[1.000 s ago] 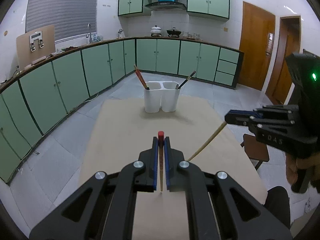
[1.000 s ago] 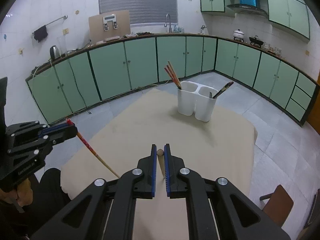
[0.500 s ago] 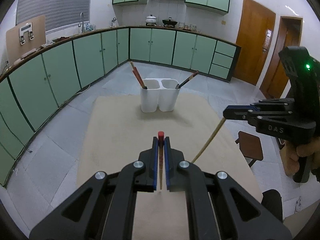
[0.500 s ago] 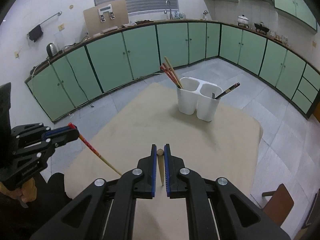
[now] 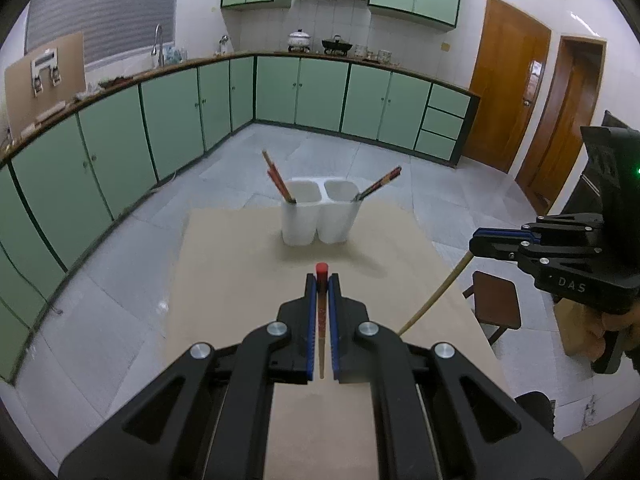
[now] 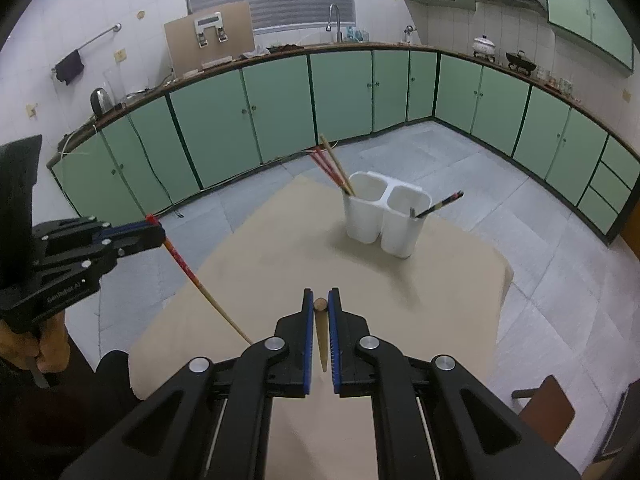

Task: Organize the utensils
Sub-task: 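Carry both chopsticks to the white holder and open both tools to release them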

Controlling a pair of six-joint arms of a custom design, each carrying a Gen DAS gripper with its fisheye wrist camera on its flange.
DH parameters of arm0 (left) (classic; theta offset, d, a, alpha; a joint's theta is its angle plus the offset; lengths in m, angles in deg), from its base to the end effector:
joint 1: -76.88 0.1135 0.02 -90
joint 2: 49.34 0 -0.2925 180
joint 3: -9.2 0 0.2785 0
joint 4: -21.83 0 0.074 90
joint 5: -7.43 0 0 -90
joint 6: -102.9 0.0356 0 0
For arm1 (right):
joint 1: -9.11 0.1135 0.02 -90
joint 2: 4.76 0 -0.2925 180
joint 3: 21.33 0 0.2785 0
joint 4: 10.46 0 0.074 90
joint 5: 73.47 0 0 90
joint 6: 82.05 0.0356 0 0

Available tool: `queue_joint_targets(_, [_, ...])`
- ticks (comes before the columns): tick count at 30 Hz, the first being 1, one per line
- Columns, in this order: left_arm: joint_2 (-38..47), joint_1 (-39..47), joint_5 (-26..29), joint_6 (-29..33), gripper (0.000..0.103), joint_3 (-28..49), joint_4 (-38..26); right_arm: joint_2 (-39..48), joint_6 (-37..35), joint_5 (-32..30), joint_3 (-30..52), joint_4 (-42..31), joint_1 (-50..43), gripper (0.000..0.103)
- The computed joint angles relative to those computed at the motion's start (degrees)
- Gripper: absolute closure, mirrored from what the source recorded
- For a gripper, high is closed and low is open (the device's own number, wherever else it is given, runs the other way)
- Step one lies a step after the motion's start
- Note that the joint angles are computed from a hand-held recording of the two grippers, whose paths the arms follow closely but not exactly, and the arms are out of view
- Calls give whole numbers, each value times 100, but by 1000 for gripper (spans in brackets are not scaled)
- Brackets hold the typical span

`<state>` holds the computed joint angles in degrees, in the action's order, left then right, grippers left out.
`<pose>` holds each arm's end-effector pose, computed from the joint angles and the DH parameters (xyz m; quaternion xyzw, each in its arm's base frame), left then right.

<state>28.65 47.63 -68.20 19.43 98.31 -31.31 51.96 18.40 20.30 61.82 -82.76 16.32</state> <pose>0.2688 -0.1606 0.3807 0.3268 0.8470 -0.1915 0.3730 0.1840 0.0209 0.4034 0.0385 0.9255 0.0275 0.3757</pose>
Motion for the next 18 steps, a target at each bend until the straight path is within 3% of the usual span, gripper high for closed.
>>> queue_joint_targets(8, [375,-162,-77,-3,98,977,-289,513,-327,-159,1057,-427,-450,96])
queue_joint_targets(18, [1441,-314,-64,-202,98,2810,-816,1527,-634,-504,2730,-818,-1164,96])
